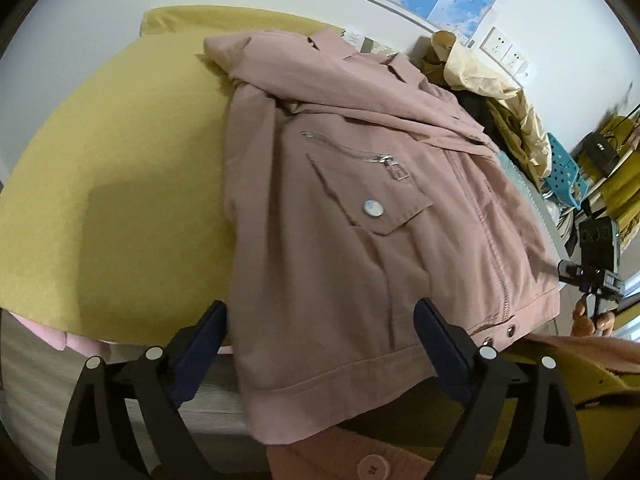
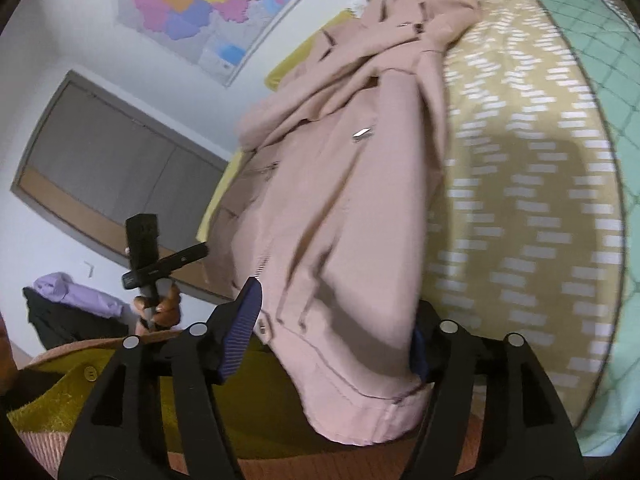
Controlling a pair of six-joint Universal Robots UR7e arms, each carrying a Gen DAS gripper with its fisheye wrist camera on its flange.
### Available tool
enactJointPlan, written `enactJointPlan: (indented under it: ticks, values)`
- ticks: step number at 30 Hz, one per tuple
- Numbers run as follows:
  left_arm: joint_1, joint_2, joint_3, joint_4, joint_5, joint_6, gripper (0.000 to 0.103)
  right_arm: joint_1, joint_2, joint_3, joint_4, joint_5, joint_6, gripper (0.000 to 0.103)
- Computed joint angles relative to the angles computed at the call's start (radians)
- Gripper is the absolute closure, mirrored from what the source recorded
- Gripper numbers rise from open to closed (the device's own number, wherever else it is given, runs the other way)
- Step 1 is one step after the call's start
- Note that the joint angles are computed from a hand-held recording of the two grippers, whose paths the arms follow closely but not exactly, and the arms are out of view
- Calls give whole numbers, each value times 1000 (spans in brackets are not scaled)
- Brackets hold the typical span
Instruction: Fold large clothes
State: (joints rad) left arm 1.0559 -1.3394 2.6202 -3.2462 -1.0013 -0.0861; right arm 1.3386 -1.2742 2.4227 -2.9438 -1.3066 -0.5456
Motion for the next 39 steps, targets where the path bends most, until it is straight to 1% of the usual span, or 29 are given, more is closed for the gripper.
enactJointPlan:
  ticks: [1,2,3,5,8,10,11,12,13,15,16,18,19,21,22,23,24,25,26,27,28,29,30,32,33,35,37,38,39]
  values:
    - [-10,15,6,-36,2,2,47,-2,5,-2,12,10,-14,57]
    - [-32,29,8,-42,46,-16,93,8,23,-8,9,2,-14,80]
    - [-40,30,-3,-16,77,-40,99,8,36,-17,19,14,0,94]
    - [-44,15,-4,-50,66,-60,100,-10,32,-29,58,75,12,95]
    - [-73,-19,8,-102,64,-38,100,-25,-3,-24,55,202,0,96]
    - [-73,-60,-2,-92,31,-35,100,-18,-24,-23,37,241,-1,96]
    - [-72,-73,-9,-84,26,-37,100,-11,-29,-25,21,251,2,96]
    - [-74,-80,-14,-73,38,-39,100,-9,-32,-28,18,256,7,96]
    - [-78,-81,-18,-66,58,-37,100,-8,-33,-32,20,260,13,96]
    - [-65,-84,-25,-49,52,-43,100,-11,-31,-38,15,250,33,96]
    - [-58,-77,-24,-49,52,-38,100,-16,-31,-39,31,245,33,96]
    - [-45,-57,-23,-30,67,-45,95,-20,-25,-39,34,223,38,96]
    - [-41,-47,-22,-10,97,-54,92,-20,-26,-38,40,203,34,96]
    - [-37,-24,-20,24,146,-74,85,-29,-25,-33,63,171,33,92]
    - [-33,-21,-19,44,156,-88,84,-28,-21,-29,59,145,33,90]
    - [-33,-17,-17,42,164,-93,84,-26,-16,-26,53,108,36,85]
    - [-35,-22,-2,23,168,-77,78,-30,-10,-22,45,86,42,74]
    - [-36,-28,6,16,168,-65,71,-33,-8,-20,43,76,44,68]
    - [-38,-41,13,25,160,-67,57,-36,-6,-14,28,67,45,61]
    - [-31,-54,16,31,141,-59,51,-36,-5,-7,11,57,42,59]
    - [-30,-65,20,39,130,-52,51,-39,-9,-1,7,50,35,58]
    - [-25,-75,22,51,112,-42,48,-51,-16,3,21,59,23,52]
    - [-18,-80,19,66,90,-37,41,-58,-24,9,30,59,10,51]
    - [6,-77,4,101,29,-35,36,-56,-30,19,24,47,-11,49]
    - [7,-58,-2,99,19,-36,33,-52,-32,23,20,38,-23,47]
    - [-12,-20,4,52,31,-25,22,-47,-25,29,9,38,-39,45]
    - [-31,15,8,8,51,-20,24,-44,-17,30,10,43,-55,45]
    - [-33,24,6,-4,49,-22,34,-41,-13,29,14,43,-59,49]
    - [-39,29,6,-11,67,-31,57,-35,-5,23,27,47,-61,64]
